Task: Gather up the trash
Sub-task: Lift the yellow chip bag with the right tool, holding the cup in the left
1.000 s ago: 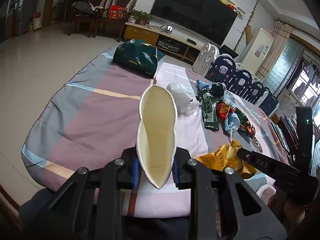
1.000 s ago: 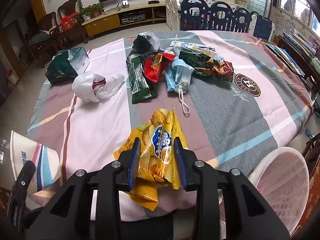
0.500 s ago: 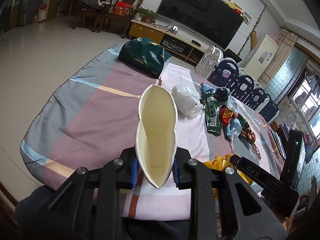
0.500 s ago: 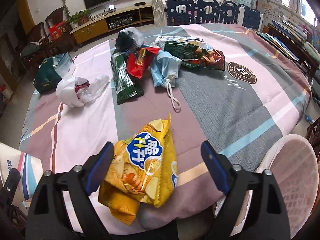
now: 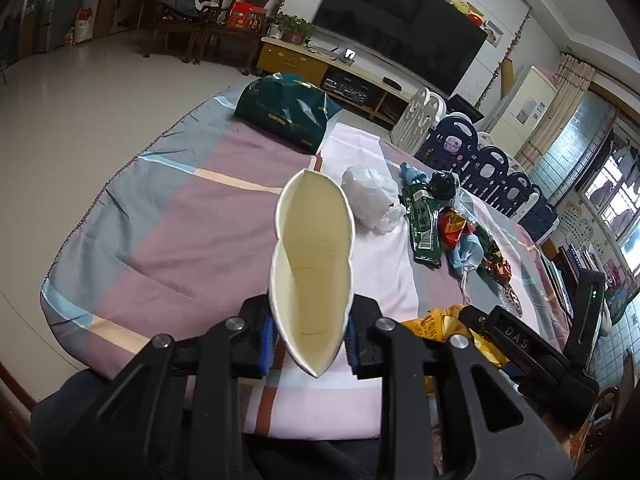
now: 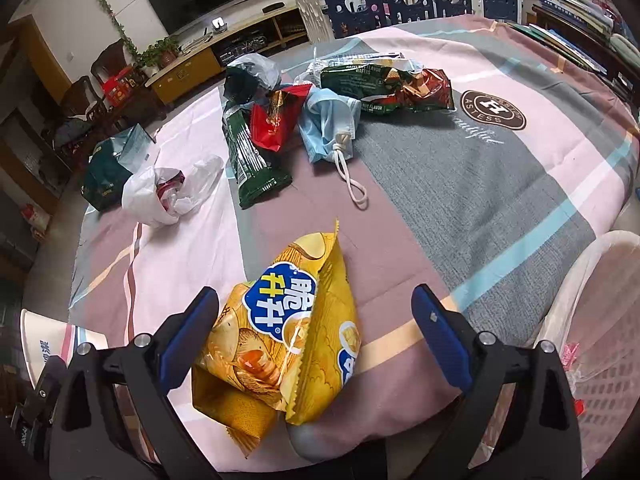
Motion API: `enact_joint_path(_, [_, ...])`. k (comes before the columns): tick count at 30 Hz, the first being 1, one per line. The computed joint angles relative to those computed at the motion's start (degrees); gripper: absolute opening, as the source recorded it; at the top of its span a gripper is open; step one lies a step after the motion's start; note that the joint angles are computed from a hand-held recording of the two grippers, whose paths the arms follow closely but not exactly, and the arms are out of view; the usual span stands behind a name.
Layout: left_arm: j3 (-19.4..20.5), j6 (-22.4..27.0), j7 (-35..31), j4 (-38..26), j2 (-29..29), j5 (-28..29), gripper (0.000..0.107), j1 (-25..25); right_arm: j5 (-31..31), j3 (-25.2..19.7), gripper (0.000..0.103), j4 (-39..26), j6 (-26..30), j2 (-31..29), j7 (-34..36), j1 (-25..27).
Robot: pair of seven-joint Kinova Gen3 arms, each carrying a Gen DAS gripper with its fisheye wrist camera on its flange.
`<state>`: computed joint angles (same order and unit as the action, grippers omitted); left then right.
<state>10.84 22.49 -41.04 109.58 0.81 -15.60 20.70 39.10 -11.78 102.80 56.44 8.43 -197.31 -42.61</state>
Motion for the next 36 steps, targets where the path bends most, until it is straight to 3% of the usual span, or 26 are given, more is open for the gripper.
enact_joint_path(8, [-0.04, 1.14, 0.38, -0.56, 0.41, -0.85, 0.027, 0.47, 2.56, -0.27, 0.095, 0.17, 1.22, -0.07, -1.65, -1.05])
enact_joint_path(15, [-0.39, 1.82, -5.72, -1.06, 0.8, 5.35, 0.027, -0.33, -0.89, 0.08, 0.095, -1.39, -0.81, 1.49, 4.21, 0.32])
enact_joint_path(26, [-0.62, 2.35, -7.12, -1.16, 1.03, 6.68, 0.027, -0.39, -2.96, 1.28, 0.093, -2.87, -0.92, 2.86, 8.9, -0.52])
enact_joint_path(31, [-0.74, 2.62, -7.73, -1.29, 1.1, 7.46, 0.027, -0.54, -2.01, 1.34, 0.062, -4.6, 1.08, 3.93, 11.43, -1.63])
enact_joint_path(33, [-0.75, 2.81, -7.61, -1.33, 1.1, 7.33, 0.027, -0.49, -1.64, 1.34, 0.041, -5.93, 2.3, 4.82, 13.76, -2.24])
enact_joint_path(36, [-0.75, 2.84, -7.57, -1.35, 1.1, 7.3, 0.027, -0.47, -0.81, 1.91, 0.032, -6.92, 2.39, 5.45, 15.27, -2.85])
